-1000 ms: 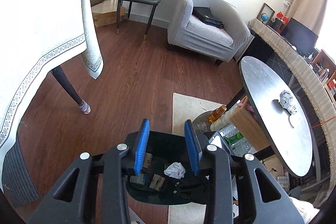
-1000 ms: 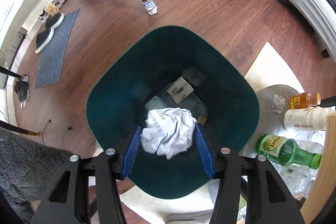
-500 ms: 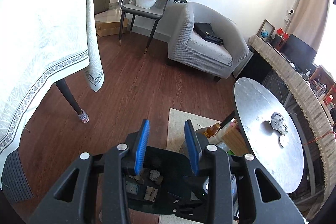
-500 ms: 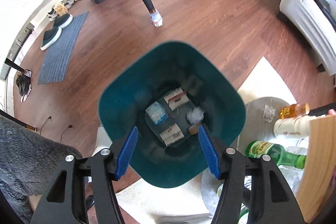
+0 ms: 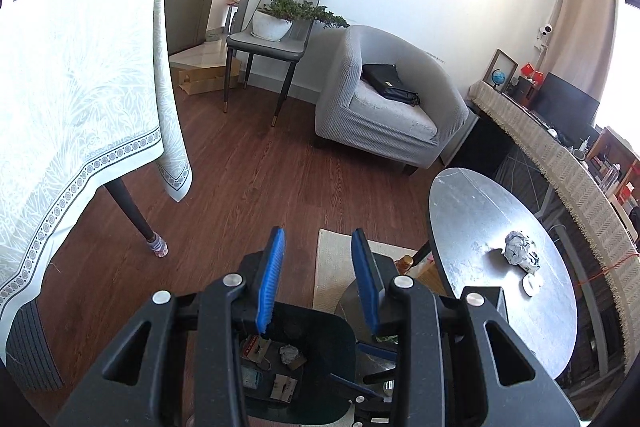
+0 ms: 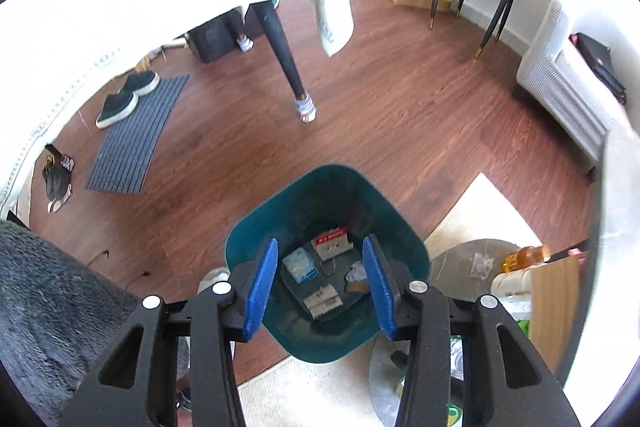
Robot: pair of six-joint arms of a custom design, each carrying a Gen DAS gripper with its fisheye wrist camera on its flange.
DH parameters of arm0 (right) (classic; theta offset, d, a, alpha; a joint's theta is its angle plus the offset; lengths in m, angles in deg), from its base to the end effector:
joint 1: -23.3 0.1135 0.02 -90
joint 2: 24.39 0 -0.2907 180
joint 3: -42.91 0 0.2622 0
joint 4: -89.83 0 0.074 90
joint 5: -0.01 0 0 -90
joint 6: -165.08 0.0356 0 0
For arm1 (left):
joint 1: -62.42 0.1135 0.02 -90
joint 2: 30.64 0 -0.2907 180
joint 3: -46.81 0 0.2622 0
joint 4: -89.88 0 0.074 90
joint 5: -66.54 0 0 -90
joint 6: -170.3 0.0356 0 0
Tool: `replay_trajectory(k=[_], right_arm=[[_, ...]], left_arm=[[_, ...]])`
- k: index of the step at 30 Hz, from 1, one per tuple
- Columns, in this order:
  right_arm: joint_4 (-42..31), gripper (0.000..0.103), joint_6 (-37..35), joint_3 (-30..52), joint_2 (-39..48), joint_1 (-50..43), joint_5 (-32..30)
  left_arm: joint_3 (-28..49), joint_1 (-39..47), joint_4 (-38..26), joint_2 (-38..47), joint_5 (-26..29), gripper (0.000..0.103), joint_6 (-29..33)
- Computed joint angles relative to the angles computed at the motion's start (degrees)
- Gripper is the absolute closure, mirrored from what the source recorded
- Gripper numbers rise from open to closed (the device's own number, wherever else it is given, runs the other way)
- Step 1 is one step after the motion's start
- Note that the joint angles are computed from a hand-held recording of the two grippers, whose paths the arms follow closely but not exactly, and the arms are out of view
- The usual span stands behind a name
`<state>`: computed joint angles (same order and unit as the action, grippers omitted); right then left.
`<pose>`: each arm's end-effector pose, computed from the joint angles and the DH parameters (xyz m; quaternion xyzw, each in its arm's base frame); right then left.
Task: Collect trash
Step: 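Move both tools back over the table toward the remaining trash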
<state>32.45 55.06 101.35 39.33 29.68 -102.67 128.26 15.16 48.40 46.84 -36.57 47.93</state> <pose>0.2002 0.0302 0.2534 -0.2459 0.9343 0.0786 0.2460 0.2128 -0.2183 0.3493 0.0654 0.8901 -0.2027 0.4030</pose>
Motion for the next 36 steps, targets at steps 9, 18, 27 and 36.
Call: replay_trajectory(k=[9, 18, 27, 36], right_arm=[[-3.7, 0.060, -5.4, 3.7, -5.0, -13.7, -6.5], [-8.7, 0.060, -15.8, 7.8, -4.2, -34.5, -15.7], [-14.2, 0.060, -27.8, 11.3, -0.1, -52.5, -21.9], [-17.6, 0.060, -37.5, 14.9, 5.5, -67.8, -25.7]], left_arm=[[3.2, -2.9, 0.3, 3.7, -1.3, 0.066, -0.3], [7.5, -7.3, 2.1, 10.0, -1.5, 0.064, -1.1], [14.2, -11.9, 3.8, 18.5, -1.0, 0.061, -2.0], [24.1, -16.8, 3.2, 27.6, -0.3, 0.054, -1.7]])
